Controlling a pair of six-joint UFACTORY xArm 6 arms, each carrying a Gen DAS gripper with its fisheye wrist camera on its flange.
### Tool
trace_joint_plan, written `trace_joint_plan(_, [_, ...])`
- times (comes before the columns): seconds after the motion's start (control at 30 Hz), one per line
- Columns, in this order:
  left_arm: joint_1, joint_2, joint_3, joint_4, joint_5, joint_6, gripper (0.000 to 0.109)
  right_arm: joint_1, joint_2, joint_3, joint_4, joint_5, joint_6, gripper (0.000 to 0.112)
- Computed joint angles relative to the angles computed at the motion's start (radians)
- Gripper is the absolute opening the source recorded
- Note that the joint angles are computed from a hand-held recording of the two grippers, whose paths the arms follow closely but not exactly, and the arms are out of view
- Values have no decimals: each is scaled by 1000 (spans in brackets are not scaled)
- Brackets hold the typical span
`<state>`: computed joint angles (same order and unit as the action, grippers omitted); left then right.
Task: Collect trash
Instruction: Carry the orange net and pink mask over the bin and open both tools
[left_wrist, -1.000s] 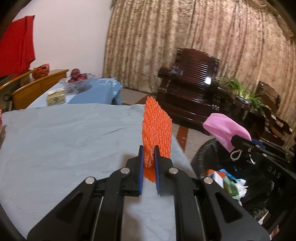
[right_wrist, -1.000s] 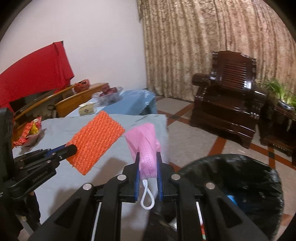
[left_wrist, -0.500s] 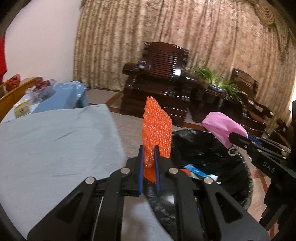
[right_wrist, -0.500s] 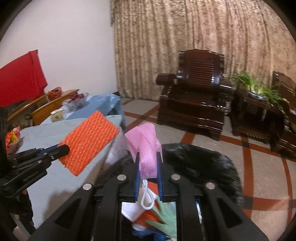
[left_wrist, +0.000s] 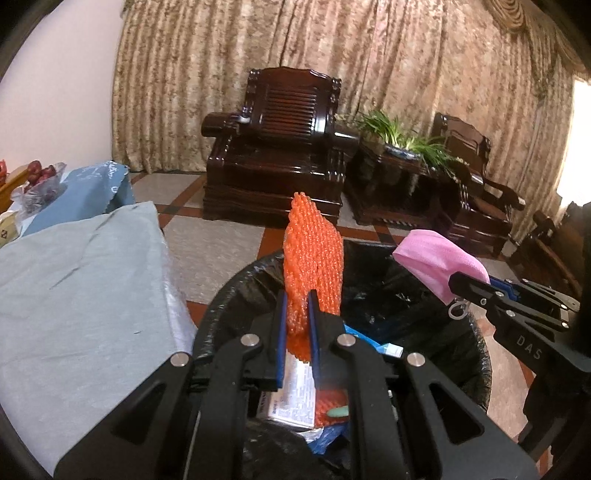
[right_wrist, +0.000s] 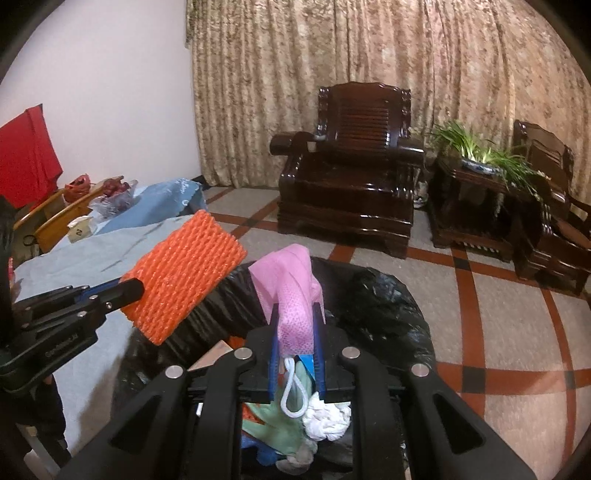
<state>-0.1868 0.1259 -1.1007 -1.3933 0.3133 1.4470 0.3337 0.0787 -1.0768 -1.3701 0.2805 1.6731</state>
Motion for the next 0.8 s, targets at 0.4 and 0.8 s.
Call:
trace_joint_plan(0.4, [-15, 78, -53, 84, 30, -72, 29, -32, 42, 13, 19, -8, -5, 32])
trace_joint_plan(0.8, [26, 17, 1, -6, -10, 7, 82, -12, -7, 51, -59, 30, 80, 97])
